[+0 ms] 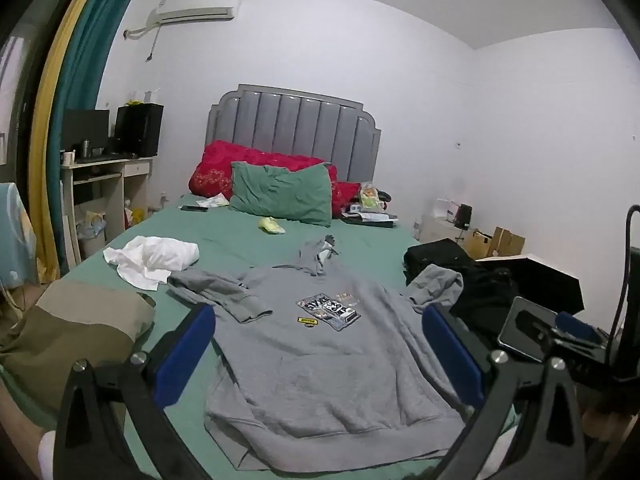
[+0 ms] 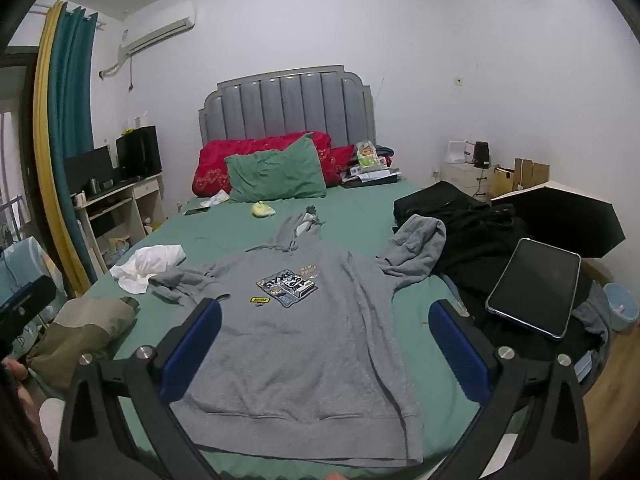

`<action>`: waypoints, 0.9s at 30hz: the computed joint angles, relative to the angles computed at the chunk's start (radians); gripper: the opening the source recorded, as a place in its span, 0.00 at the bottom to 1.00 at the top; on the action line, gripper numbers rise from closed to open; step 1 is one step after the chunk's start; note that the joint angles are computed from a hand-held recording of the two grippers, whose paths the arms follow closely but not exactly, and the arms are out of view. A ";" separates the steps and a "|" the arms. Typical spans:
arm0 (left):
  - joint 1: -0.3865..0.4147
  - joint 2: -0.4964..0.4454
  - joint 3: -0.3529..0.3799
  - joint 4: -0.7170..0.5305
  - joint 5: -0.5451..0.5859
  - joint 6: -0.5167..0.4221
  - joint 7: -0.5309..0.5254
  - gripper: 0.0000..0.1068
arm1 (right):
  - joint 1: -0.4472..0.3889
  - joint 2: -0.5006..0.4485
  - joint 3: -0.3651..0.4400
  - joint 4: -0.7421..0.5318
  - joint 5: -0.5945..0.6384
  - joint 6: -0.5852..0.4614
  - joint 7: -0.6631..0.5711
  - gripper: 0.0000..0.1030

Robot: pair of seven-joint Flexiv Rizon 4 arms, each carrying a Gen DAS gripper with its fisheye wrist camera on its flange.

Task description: Fold large clothes

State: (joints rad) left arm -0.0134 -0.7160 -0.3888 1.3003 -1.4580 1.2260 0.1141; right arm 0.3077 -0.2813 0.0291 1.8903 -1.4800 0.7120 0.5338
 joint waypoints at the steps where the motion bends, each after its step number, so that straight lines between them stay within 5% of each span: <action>1: -0.002 -0.005 0.000 -0.003 0.000 0.005 0.001 0.96 | -0.010 -0.006 -0.006 -0.005 -0.002 0.018 0.000 1.00; 10: -0.013 0.005 -0.010 0.002 -0.077 0.039 0.085 0.96 | -0.016 -0.016 -0.011 -0.012 0.004 0.049 -0.007 1.00; 27: -0.025 0.009 0.017 0.003 -0.091 0.016 0.067 0.96 | -0.017 -0.015 -0.014 -0.010 0.001 0.051 -0.004 1.00</action>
